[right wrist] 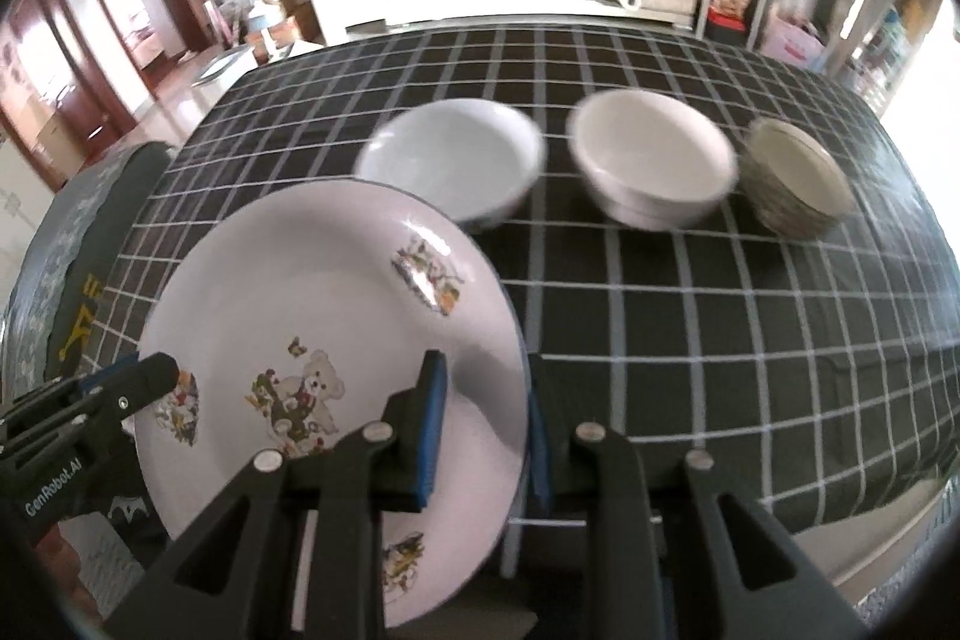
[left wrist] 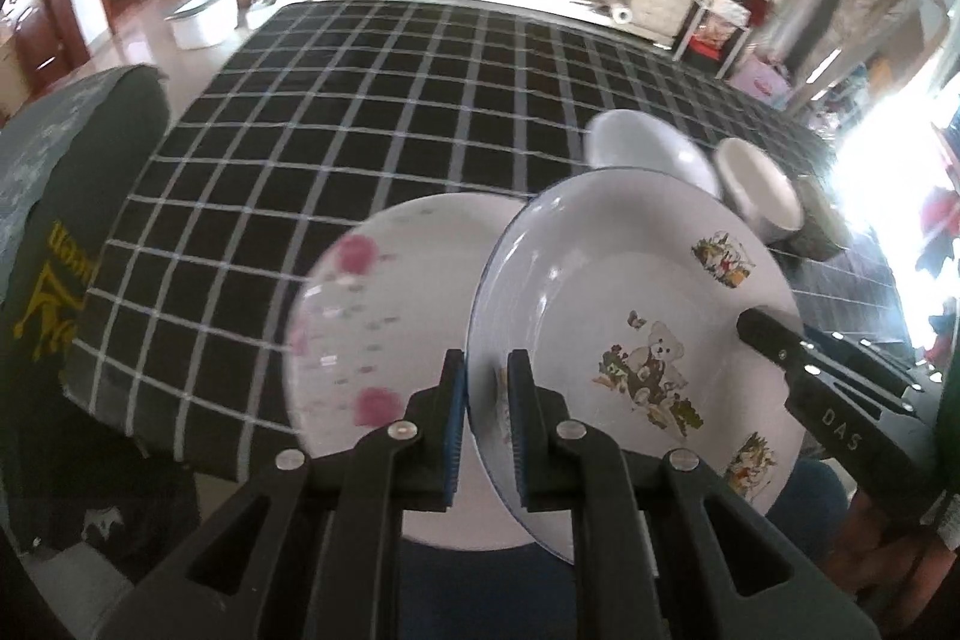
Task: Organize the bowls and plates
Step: 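Lower the cartoon-bear plate onto the pink-flower plate, open the right gripper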
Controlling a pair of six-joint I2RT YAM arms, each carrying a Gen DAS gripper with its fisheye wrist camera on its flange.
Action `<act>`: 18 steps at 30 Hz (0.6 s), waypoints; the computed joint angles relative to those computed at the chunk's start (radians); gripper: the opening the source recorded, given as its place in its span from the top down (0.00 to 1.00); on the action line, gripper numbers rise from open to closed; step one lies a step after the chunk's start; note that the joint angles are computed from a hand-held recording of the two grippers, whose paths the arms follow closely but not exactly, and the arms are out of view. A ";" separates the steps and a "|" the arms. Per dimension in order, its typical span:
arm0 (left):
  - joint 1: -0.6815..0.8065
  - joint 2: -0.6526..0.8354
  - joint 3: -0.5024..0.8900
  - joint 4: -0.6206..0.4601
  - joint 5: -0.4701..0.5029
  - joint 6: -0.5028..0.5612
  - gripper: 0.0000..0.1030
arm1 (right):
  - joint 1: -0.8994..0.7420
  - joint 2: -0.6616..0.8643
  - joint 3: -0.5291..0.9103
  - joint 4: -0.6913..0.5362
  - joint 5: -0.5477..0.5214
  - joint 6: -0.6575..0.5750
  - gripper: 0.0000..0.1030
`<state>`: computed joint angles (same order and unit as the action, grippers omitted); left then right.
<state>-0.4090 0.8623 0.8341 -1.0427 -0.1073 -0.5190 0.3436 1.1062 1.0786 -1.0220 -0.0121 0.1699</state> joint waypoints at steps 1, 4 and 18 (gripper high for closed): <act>0.029 -0.010 -0.002 -0.015 0.006 0.021 0.89 | 0.042 0.004 -0.001 0.005 0.016 0.023 0.72; 0.133 -0.029 -0.014 -0.036 0.034 0.100 0.89 | 0.124 0.038 0.001 0.031 0.047 0.067 0.72; 0.323 -0.039 -0.061 -0.036 0.089 0.232 0.89 | 0.241 0.159 0.011 0.089 0.083 0.104 0.72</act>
